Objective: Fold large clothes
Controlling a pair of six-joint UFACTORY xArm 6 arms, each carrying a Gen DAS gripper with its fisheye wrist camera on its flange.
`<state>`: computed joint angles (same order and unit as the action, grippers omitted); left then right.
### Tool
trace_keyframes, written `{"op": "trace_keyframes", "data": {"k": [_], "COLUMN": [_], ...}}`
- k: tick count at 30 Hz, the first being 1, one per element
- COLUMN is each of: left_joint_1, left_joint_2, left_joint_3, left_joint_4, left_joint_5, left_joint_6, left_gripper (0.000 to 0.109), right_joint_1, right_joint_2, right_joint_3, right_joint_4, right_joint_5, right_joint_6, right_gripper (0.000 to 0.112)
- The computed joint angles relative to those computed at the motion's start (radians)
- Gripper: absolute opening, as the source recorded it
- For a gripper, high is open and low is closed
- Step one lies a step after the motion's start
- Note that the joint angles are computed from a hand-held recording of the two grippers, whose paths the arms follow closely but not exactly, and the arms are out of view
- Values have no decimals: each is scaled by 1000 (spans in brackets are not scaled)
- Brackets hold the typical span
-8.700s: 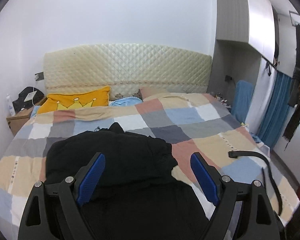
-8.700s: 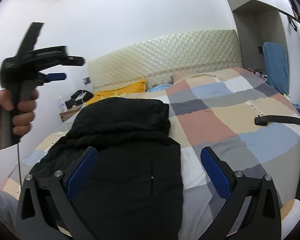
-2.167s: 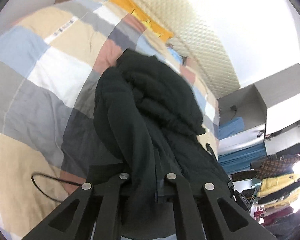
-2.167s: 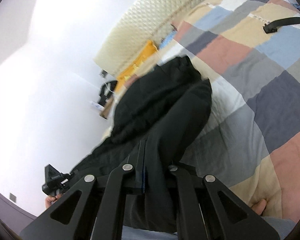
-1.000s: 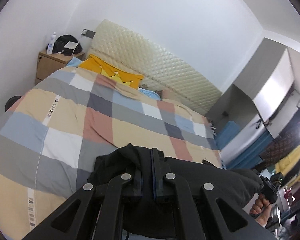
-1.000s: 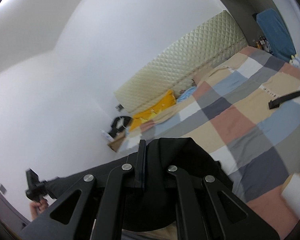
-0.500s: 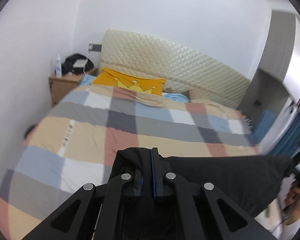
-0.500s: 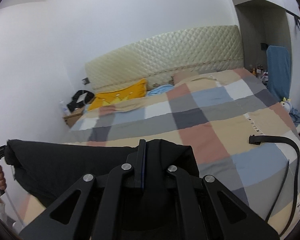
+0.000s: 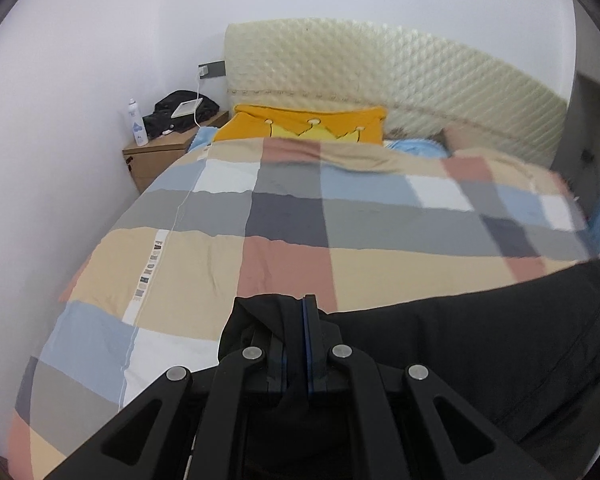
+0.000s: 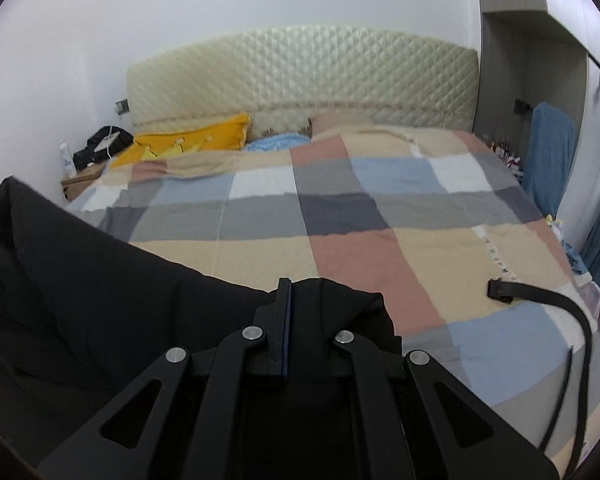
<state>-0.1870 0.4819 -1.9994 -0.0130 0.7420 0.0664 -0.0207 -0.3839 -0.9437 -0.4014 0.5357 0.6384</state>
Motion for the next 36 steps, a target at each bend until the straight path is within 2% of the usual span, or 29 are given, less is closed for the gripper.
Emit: {"op": "trace_keyframes", "data": {"k": [4, 8, 11, 13, 16, 20, 23, 26, 28, 29, 30, 31, 32, 33, 34, 36], "left_joint_1": [-33, -46, -52, -58, -58, -38, -27, -20, -10, 1, 11, 23, 32, 44, 50, 62], "left_joint_2": [124, 268, 389, 418, 399, 343, 265, 158, 78, 38, 14, -27, -74, -143, -181, -268], "left_joint_3": [-106, -278, -442, -475, -440, -354, -247, -107, -13, 27, 48, 92, 146, 226, 265, 351], "left_joint_4": [104, 107, 97, 109, 105, 30, 0, -21, -53, -101, -143, -193, -233, -299, -335, -383], "left_joint_5": [8, 112, 201, 222, 213, 203, 201, 160, 134, 132, 136, 123, 95, 46, 26, -11], "left_joint_6": [-51, -48, -40, -42, -39, -3, 25, 32, 46, 65, 83, 104, 131, 191, 228, 288], "left_gripper": [6, 7, 7, 7, 7, 7, 6, 8, 14, 22, 43, 60, 90, 100, 100, 100], "right_joint_1": [-18, -21, -14, -6, -9, -14, -13, -9, -5, -4, -2, 3, 6, 10, 15, 23], "right_joint_2": [101, 182, 211, 224, 230, 189, 154, 99, 63, 47, 31, 7, -14, -34, -63, -107], "right_joint_3": [-22, -40, -49, -59, -55, 0, 37, 87, 113, 123, 133, 146, 155, 164, 173, 183], "right_joint_4": [35, 96, 69, 51, 77, 106, 154, 204, 219, 242, 261, 276, 259, 227, 153, 32], "right_joint_5": [-27, -28, -22, -4, -9, -64, -100, -128, -131, -134, -139, -145, -149, -154, -156, -152], "right_joint_6": [-36, -77, -39, -30, -47, -37, -40, -31, -26, -38, -49, -61, -47, -23, 32, 113], "right_gripper": [6, 6, 6, 6, 6, 6, 9, 12, 17, 20, 29, 43, 49, 67, 80, 82]}}
